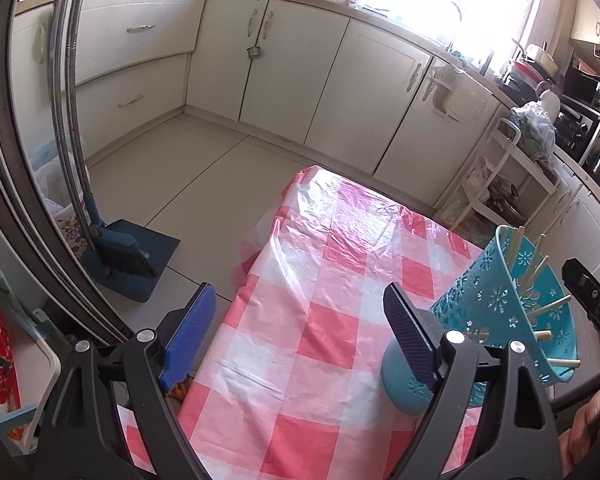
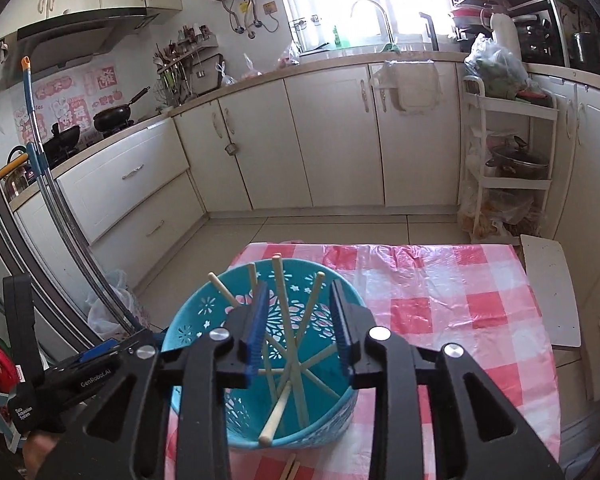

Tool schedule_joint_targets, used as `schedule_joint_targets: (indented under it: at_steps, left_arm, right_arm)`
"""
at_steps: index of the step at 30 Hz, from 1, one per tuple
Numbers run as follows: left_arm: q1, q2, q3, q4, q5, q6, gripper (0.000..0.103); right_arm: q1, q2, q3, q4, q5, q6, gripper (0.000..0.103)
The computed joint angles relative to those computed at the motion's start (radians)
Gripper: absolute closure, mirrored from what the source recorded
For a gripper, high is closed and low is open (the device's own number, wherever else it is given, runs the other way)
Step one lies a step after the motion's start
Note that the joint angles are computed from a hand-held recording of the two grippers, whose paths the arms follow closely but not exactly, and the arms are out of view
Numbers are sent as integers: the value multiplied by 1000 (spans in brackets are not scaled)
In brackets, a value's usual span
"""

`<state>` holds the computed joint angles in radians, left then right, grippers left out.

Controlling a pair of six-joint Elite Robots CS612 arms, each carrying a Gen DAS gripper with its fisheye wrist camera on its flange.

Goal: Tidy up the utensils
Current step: 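Lift the held chopstick over the teal basket and open the right tool, then pull the open right tool back to the loose chopsticks on the cloth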

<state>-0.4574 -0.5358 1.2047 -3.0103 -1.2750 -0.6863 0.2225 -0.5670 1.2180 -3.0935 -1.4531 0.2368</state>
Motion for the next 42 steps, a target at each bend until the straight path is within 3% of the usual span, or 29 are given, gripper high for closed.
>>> schedule_joint_targets:
  at_steps: [10, 16, 25, 29, 32, 42]
  left_arm:
    - [1, -4, 11, 5, 11, -8, 20]
    - [-1, -13, 32, 21, 30, -1, 20]
    - [-7, -53, 111, 46, 40, 28, 20]
    - [-12, -61, 133, 69, 5, 43, 20]
    - [-25, -62, 139, 72, 10, 98, 20]
    - [-45, -56, 128, 112, 4, 198, 20]
  right_arm:
    - [28, -91, 191, -156, -98, -50, 62]
    - [37, -120, 286, -33, -58, -50, 62]
    - [40, -90, 276, 128, 21, 3, 68]
    - [48, -84, 276, 134, 11, 9, 68]
    - [51, -78, 269, 137, -1, 9, 69]
    - [72, -57, 241, 152, -76, -89, 76]
